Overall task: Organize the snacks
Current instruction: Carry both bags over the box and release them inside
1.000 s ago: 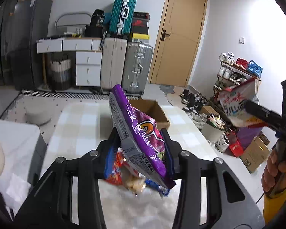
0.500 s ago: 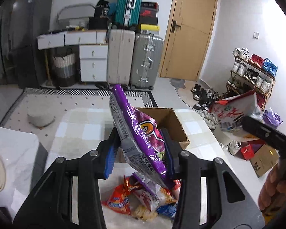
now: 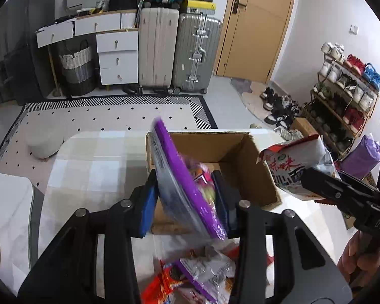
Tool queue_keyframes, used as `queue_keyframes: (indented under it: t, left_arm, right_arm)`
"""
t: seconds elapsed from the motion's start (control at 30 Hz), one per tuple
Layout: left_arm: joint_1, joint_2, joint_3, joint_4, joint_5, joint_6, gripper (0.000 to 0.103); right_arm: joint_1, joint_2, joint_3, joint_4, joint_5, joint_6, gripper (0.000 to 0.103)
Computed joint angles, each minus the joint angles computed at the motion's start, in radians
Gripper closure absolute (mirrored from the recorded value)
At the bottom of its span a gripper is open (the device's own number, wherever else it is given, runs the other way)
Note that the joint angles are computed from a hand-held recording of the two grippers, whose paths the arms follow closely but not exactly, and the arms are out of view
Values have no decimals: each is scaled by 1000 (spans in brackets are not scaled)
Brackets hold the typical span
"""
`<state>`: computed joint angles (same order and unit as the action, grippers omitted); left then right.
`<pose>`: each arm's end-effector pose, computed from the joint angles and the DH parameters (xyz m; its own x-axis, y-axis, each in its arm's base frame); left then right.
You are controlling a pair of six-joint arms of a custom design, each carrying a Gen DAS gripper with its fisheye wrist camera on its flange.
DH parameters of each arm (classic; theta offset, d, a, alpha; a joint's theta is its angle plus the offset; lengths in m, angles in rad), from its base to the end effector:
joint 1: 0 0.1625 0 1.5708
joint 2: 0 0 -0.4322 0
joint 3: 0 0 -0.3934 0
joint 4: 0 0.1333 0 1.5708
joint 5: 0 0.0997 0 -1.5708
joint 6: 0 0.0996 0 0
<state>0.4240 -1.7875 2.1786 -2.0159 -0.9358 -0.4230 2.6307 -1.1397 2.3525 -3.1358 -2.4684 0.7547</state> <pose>-0.2623 -0.3295 0.3599 -0.7022 0.4885 -0.5179 0.6820 0.6704 -0.2924 0.4052 -0.1636 0.1628 -0.9544 0.0143 0.2983 -0.2264 0.6166 -0.7540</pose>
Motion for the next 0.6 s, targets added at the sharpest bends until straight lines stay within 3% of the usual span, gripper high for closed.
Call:
queue_keyframes:
  t: [0.17, 0.3, 0.5, 0.6]
  left_arm:
    - [95, 142, -6, -155, -28, 102, 80]
    - [153, 221, -14, -246, -45, 154, 82]
    - [170, 232, 2, -280, -43, 173, 82]
    - [161, 199, 20, -254, -35, 155, 81]
  right_arm:
    - [-84, 32, 30, -101, 48, -73, 54]
    - [-130, 58, 44, -146, 79, -95, 54]
    - [-173, 75, 49, -149, 108, -101, 54]
    - [-180, 79, 36, -85, 94, -76, 52]
